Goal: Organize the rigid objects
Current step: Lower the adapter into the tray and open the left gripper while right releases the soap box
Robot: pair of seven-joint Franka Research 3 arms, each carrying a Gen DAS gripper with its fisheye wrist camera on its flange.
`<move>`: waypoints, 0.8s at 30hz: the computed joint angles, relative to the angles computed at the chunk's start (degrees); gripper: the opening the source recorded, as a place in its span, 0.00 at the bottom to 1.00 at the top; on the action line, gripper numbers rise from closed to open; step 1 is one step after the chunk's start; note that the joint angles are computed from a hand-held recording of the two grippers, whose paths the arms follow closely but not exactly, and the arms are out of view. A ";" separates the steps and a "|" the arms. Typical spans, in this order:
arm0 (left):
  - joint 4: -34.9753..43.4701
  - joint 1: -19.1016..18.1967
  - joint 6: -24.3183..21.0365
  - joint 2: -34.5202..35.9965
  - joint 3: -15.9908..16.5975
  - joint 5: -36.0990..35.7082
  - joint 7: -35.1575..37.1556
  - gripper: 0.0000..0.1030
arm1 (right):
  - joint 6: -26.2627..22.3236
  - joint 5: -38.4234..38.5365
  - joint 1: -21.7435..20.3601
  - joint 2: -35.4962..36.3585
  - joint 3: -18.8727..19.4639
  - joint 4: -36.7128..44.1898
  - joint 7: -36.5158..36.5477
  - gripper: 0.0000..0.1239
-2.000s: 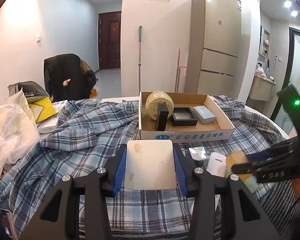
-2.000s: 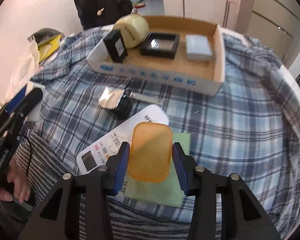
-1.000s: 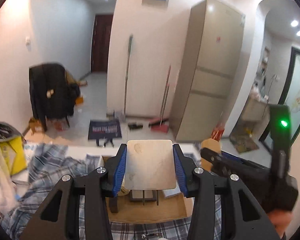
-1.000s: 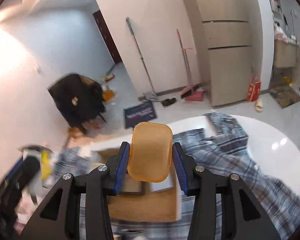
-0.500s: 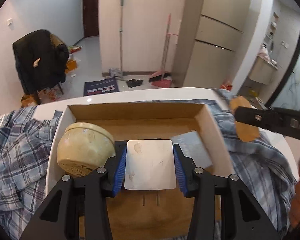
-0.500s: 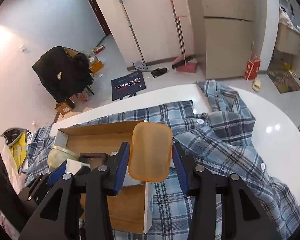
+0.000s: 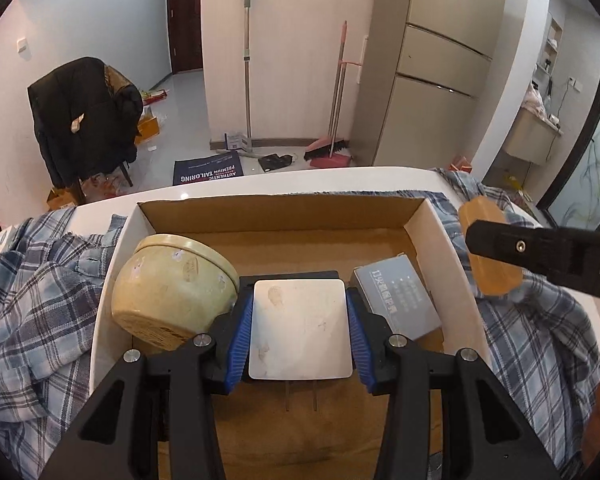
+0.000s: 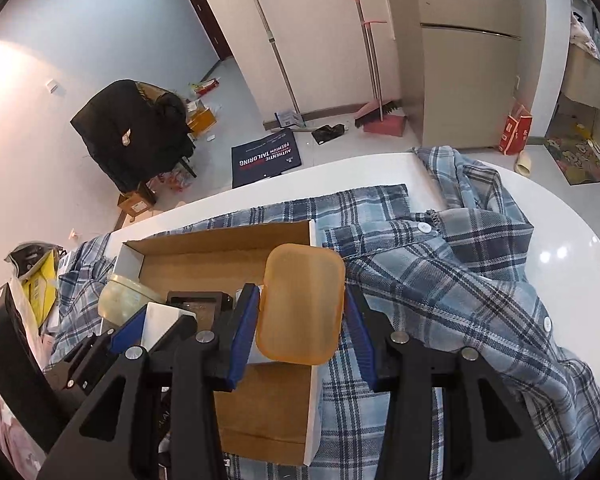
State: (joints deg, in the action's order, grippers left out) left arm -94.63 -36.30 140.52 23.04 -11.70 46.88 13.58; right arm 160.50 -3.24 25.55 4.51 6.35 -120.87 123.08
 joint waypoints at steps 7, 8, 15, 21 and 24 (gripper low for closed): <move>0.67 0.02 -1.78 0.30 -0.61 -2.08 2.67 0.45 | 0.08 1.81 0.02 0.21 0.11 0.06 -1.33 0.34; 0.62 0.10 -1.51 0.26 -0.61 -2.25 2.77 0.45 | 0.06 1.42 0.11 0.22 0.08 0.03 -1.16 0.34; -3.42 -0.58 0.14 -5.24 0.48 3.99 -3.38 0.62 | 0.94 2.02 0.35 0.59 0.25 0.14 -2.11 0.34; -9.29 -0.41 -2.13 -13.13 -0.13 20.37 -20.48 0.87 | 4.30 5.62 1.22 2.00 1.16 0.21 -6.47 0.34; -11.18 0.29 -5.06 -15.36 -1.49 28.29 -28.42 0.87 | 3.73 0.98 3.13 3.99 -0.16 1.79 -4.62 0.34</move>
